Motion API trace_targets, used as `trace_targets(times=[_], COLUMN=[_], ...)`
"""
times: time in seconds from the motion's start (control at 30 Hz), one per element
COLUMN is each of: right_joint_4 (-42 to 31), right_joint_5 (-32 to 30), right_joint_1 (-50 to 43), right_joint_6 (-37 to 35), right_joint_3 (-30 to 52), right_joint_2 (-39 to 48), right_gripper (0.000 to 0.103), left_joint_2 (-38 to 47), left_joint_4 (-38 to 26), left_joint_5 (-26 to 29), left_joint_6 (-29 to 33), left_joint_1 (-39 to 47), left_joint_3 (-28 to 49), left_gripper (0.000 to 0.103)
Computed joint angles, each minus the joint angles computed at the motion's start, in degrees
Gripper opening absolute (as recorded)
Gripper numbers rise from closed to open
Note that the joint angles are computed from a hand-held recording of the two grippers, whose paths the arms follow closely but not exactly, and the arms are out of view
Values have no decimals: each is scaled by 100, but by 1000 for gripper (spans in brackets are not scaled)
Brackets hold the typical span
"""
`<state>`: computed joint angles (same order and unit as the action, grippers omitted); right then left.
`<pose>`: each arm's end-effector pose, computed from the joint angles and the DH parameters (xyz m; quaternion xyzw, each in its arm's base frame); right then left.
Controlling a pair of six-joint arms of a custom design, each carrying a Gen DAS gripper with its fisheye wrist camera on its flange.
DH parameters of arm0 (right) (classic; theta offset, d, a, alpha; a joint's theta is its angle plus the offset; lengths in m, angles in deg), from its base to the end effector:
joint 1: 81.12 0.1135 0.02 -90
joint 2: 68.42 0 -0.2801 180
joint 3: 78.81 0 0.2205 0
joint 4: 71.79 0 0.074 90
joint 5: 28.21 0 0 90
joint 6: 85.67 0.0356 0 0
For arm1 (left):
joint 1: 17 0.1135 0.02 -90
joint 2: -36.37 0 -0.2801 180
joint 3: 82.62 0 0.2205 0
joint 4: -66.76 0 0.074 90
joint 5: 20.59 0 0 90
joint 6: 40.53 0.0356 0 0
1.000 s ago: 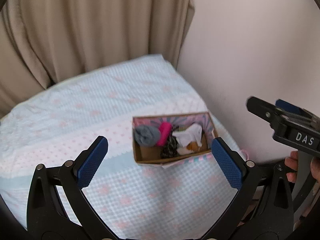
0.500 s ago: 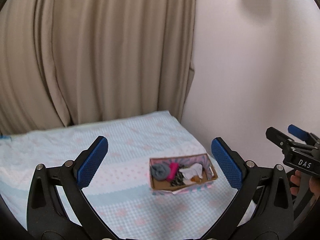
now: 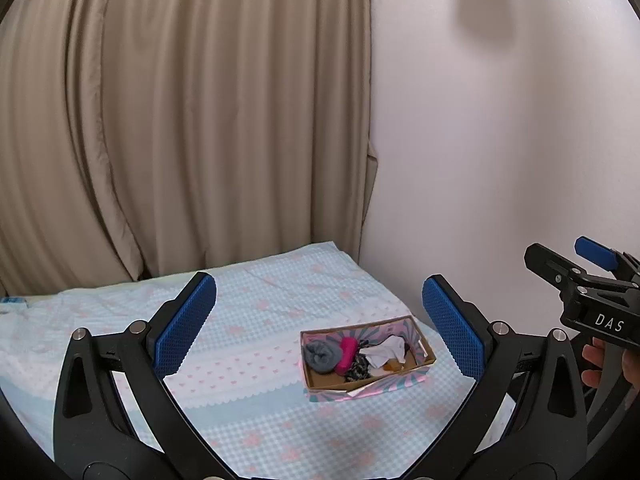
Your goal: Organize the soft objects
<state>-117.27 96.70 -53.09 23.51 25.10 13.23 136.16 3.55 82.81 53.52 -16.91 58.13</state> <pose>0.2552 0.1128 0.4335 0.1031 0.8069 -0.0193 0.5814 0.3347 -0.0077 0.4929 0.0935 0.8218 -0.0768 0.5567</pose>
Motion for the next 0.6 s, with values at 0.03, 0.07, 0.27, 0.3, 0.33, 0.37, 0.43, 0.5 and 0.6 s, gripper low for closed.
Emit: trace_targets(times=[0.03,0.07,0.27,0.3,0.33,0.37,0.43,0.5,0.6], right_joint_4=[53,55,63,76,133,136,144,150,143], right_joint_5=[-19,-22,-49,-57,-79,-72,-99,-119,-117], right_joint_1=[-24,-28,-62,-69,-99,-99,-118,-136,-128], right_joint_6=[-7,-10,-31,-43,-61,-61,-60,-72,-31], right_joint_3=[-38,-40,-16,-29,-60,-59,-62,-67,-68], right_joint_2=[8,8,23,16,29,32,39,33,43], right_gripper=[103,103,103,103,103,103,103,103,103], left_joint_2=[-5,-3,-15,-9,-3,1,4,16,28], left_joint_4=[17,24,70,81,91,121,152,170,184], left_joint_5=[-2,14,4,-8,-28,-85,-128,-179,-227], left_joint_6=[-8,-2,-20,-25,-27,-39,-39,-50,-58], left_joint_1=[0,9,0,-14,-33,-78,-111,-154,-191], left_joint_3=[-14,-15,-33,-26,-19,-33,-45,-42,-50], left_gripper=[103,103,103,103,103,103,103,103,103])
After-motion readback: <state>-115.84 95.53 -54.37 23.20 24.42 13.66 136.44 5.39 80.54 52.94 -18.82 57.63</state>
